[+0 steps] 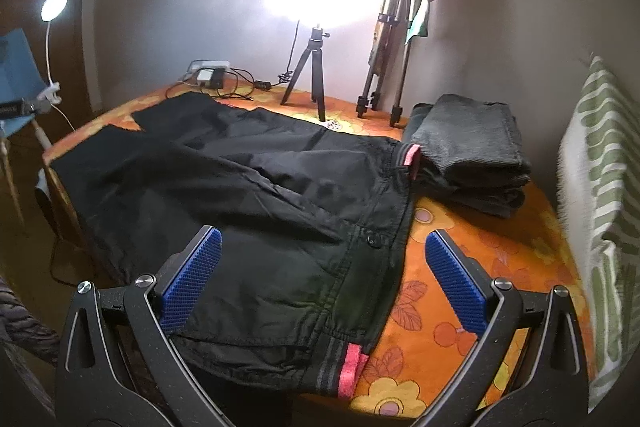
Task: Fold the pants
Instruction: 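Move the right tool to the trouser waistband and close on it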
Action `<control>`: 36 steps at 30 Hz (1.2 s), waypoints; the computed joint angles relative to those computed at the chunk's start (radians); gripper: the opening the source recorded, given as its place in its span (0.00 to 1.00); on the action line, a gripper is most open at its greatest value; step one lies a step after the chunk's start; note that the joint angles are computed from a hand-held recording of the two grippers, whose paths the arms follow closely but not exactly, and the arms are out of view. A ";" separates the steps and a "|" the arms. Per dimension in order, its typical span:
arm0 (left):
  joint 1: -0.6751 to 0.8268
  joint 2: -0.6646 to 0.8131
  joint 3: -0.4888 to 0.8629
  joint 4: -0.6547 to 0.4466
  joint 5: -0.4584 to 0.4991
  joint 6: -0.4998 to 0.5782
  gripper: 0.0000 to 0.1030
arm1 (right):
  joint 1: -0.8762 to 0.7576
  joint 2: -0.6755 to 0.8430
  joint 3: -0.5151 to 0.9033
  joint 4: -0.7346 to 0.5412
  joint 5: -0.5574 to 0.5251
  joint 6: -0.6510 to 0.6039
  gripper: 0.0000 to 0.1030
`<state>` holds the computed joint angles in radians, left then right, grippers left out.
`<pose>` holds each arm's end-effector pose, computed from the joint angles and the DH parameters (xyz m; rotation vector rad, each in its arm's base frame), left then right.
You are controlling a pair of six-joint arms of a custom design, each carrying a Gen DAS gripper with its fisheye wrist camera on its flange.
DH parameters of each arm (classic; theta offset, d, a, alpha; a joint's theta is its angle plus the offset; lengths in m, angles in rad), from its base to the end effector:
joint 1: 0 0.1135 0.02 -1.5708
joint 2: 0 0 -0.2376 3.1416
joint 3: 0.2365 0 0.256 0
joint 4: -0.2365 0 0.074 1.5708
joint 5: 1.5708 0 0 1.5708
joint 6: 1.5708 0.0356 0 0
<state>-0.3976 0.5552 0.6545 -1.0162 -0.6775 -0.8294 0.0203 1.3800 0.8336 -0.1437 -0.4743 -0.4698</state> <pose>0.1208 -0.0265 0.2423 -0.7379 2.1209 0.2070 0.2998 0.0223 0.2014 -0.7672 2.0479 0.2838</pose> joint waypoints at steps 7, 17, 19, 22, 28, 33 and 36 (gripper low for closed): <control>0.279 -0.016 -0.023 0.090 0.198 0.197 0.87 | -0.026 0.167 0.219 -0.092 -0.062 0.032 1.00; 0.877 -0.131 -0.149 0.082 0.593 0.428 0.82 | -0.002 0.192 0.192 -0.239 -0.132 -0.256 0.98; 0.925 -0.132 -0.161 0.088 0.616 0.449 0.80 | 0.004 0.184 0.170 -0.270 -0.139 -0.313 0.95; 0.906 -0.131 -0.168 0.094 0.596 0.450 0.79 | 0.012 0.178 0.148 -0.315 -0.146 -0.372 0.91; 0.849 -0.112 -0.188 0.109 0.569 0.448 0.76 | 0.024 0.145 0.075 -0.385 -0.147 -0.527 0.85; 0.818 -0.110 -0.190 0.108 0.547 0.436 0.74 | 0.041 0.130 0.014 -0.395 -0.101 -0.614 0.75; 0.799 -0.112 -0.190 0.108 0.542 0.430 0.71 | 0.055 0.130 -0.003 -0.394 -0.081 -0.624 0.71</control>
<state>0.4015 0.4430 0.4647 -0.9084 -0.1352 -0.3996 0.0757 1.5104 0.8311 -0.5379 -0.5555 -1.0935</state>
